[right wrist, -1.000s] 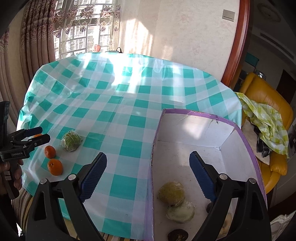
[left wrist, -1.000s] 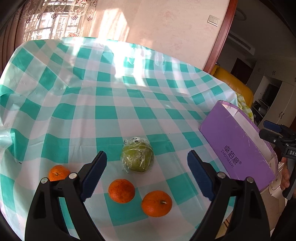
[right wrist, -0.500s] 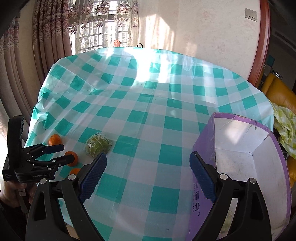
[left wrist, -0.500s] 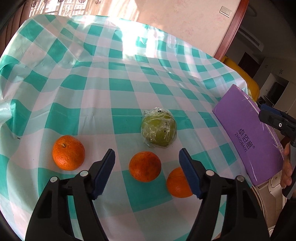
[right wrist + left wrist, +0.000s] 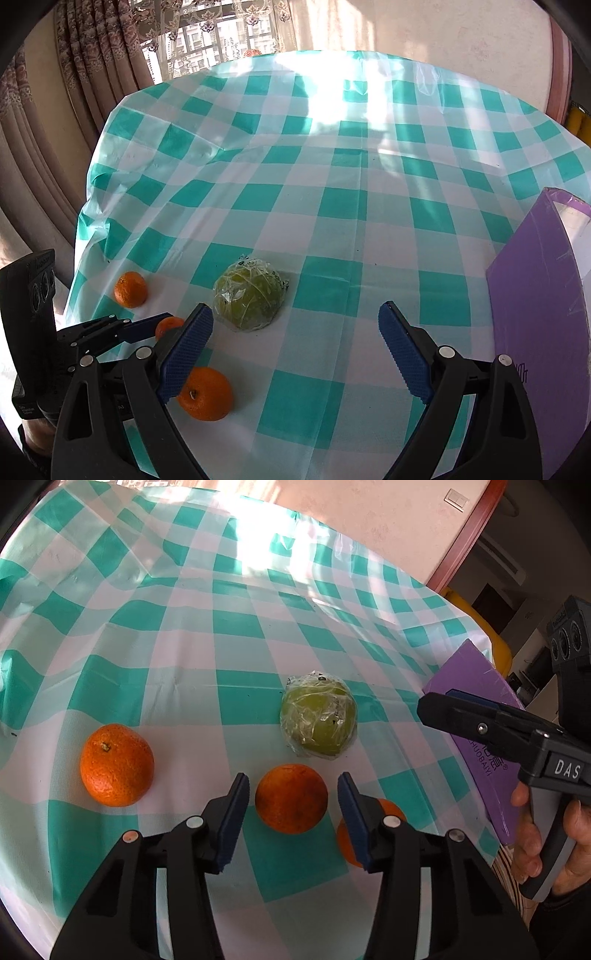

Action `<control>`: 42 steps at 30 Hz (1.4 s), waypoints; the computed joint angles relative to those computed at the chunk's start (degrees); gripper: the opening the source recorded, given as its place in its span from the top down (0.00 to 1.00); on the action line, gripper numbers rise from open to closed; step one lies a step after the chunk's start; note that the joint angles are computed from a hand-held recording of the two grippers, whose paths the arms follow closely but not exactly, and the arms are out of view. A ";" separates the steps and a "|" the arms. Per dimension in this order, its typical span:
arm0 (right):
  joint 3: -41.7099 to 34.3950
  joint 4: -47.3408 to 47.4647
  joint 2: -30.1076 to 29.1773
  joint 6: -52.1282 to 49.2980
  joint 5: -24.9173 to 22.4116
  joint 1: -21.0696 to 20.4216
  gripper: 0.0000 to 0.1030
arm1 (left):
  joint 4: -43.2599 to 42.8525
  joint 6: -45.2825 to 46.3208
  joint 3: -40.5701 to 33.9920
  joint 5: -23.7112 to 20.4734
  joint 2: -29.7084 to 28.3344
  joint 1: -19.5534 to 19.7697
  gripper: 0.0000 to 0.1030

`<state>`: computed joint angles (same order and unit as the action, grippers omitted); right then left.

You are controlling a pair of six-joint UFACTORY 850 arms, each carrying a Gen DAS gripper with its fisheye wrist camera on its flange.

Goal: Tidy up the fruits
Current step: 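Close the left tool on an orange while the right closes on the wrapped green apple, then lift and carry the orange with the left tool while the right carries the wrapped apple to the box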

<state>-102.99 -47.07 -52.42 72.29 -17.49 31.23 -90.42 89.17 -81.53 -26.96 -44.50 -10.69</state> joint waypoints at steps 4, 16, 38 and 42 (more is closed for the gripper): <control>-4.56 10.92 -3.20 -9.95 0.28 -0.30 0.15 | 0.21 -0.24 -0.16 -0.56 -0.21 0.13 0.59; -15.66 29.00 -10.66 -25.62 -2.48 -0.61 0.15 | -4.11 0.88 0.68 -1.57 -0.09 1.19 0.64; -26.76 24.87 -17.99 -26.68 -10.69 0.54 0.39 | -8.93 2.90 1.55 -0.60 0.22 1.98 0.64; -24.06 21.21 -16.58 -23.33 -9.44 0.79 0.40 | -9.52 3.65 1.74 0.07 0.42 1.83 0.65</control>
